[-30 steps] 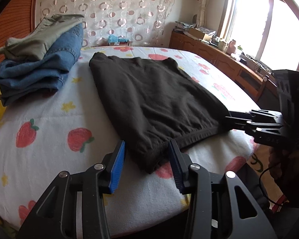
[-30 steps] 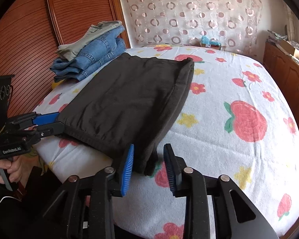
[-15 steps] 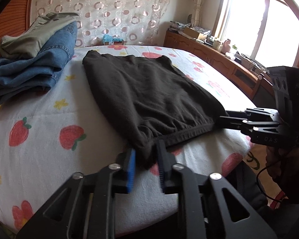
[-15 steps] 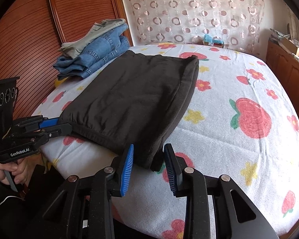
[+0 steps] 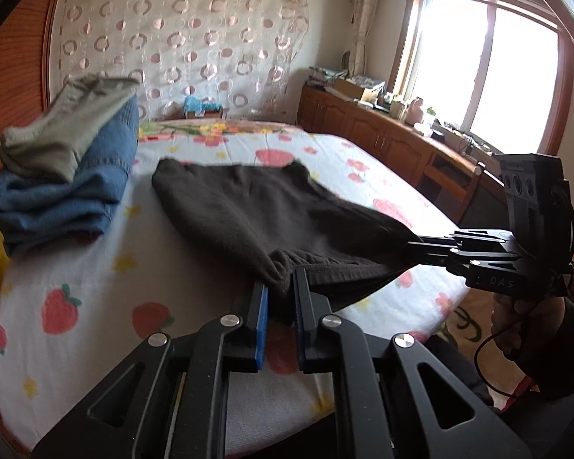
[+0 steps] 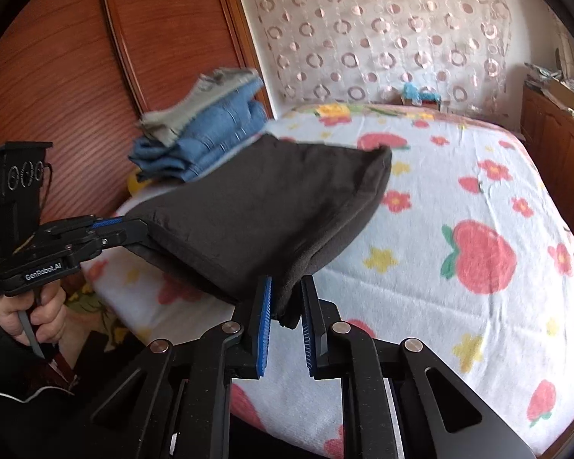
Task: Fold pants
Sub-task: 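Lift the hem with both tools and carry it over toward the waistband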
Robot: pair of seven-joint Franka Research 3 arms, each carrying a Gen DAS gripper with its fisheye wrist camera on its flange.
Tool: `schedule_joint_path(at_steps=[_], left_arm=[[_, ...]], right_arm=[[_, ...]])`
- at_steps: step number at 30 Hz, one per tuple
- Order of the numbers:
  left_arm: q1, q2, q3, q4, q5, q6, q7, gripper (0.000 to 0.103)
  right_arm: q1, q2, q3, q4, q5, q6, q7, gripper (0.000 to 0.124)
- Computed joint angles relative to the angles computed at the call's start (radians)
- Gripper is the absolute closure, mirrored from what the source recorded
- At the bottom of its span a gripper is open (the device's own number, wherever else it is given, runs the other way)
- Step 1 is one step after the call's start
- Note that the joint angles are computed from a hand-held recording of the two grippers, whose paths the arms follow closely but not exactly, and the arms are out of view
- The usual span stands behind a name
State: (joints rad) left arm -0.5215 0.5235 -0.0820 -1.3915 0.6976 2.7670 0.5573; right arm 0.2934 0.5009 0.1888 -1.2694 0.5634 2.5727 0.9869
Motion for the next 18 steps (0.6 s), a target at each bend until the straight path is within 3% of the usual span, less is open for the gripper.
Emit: schedule_joint_path(at_steps=[18], left_arm=[[-0.024, -0.042, 0.012, 0.047, 0.103, 0.008, -0.006, 0.091]], right_arm=[[-0.039, -0.166, 0.027, -0.173, 0.174, 0.128, -0.217, 0.11]])
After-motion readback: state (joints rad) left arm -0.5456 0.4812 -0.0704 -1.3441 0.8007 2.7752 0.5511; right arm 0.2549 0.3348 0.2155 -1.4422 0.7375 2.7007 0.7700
